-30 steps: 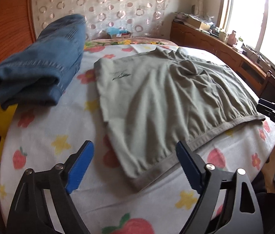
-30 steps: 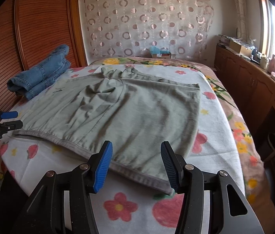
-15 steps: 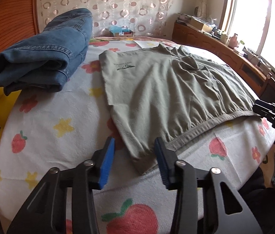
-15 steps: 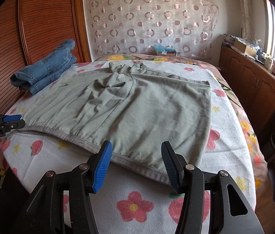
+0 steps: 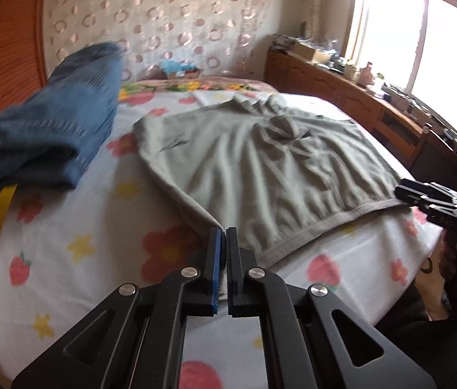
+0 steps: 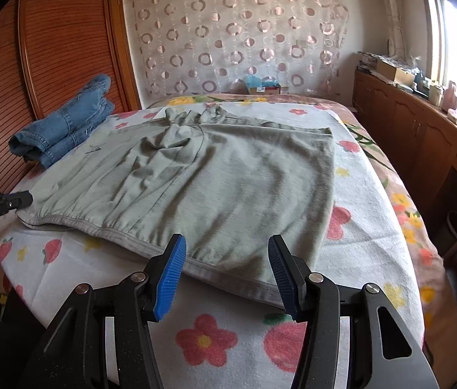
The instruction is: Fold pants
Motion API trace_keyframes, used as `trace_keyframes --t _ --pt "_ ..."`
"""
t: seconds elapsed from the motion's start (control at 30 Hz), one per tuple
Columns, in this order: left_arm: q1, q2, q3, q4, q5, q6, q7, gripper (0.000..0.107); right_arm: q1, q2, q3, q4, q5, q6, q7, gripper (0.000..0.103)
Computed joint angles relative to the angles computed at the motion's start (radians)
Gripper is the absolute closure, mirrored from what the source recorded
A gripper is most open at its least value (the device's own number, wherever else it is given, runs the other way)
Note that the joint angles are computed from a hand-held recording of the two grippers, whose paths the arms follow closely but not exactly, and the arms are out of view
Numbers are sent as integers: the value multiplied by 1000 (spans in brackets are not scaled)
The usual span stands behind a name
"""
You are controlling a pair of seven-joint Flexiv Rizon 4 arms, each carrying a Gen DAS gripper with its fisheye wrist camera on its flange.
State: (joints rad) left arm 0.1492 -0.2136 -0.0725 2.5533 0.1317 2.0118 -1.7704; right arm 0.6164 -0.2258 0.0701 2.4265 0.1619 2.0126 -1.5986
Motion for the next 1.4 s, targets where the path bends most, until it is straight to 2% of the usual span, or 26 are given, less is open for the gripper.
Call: trace_keyframes --t 0.13,0.33,0.47,0.53,0.83,0.87,0.93,0.97,1.03,1.17,1.2,1.27,1.3,1.37,1.4 --pt "-51 -1 7 -46 -31 -32 45 104 -11 -1 4 5 -2 4 6 48" --pt "-28 -3 -66 -125 -22 -89 74 104 -81 -5 44 16 -60 17 42 48" --pt "-52 -17 -83 -181 -44 -126 124 104 -112 -10 62 21 -96 29 66 48" --pt "-102 -25 -58 -211 -75 -145 159 104 -119 -13 63 23 -105 35 72 48" --pt "-87 -46 -171 -284 -127 -189 233 104 -153 -19 74 33 -141 61 97 48" --pt "-65 -50 -202 -287 -129 -190 237 104 -154 -19 74 33 -142 62 99 48" --pt "-71 -54 -208 -303 -141 -204 250 104 -147 -15 69 35 -136 59 94 48" --pt "-84 -57 -201 -309 -150 -206 252 104 -145 -14 67 35 -134 60 93 48" --pt "-188 -59 -97 -325 -181 -217 258 104 -148 -11 68 38 -134 63 91 48" --pt "-310 -67 28 -336 -234 -224 259 102 -149 -12 68 37 -131 69 86 48" --pt "-359 -69 82 -338 -248 -228 259 100 -149 -13 68 37 -130 70 84 48" --pt "-395 -71 122 -335 -261 -218 263 88 -146 -17 67 34 -127 70 84 48" --pt "-393 -71 122 -330 -265 -209 266 85 -146 -19 68 32 -128 70 85 48" --pt "-400 -69 135 -315 -275 -188 272 65 -142 -22 68 30 -128 70 82 48" --pt "-413 -71 152 -308 -284 -173 276 62 -139 -22 68 28 -128 70 81 48"
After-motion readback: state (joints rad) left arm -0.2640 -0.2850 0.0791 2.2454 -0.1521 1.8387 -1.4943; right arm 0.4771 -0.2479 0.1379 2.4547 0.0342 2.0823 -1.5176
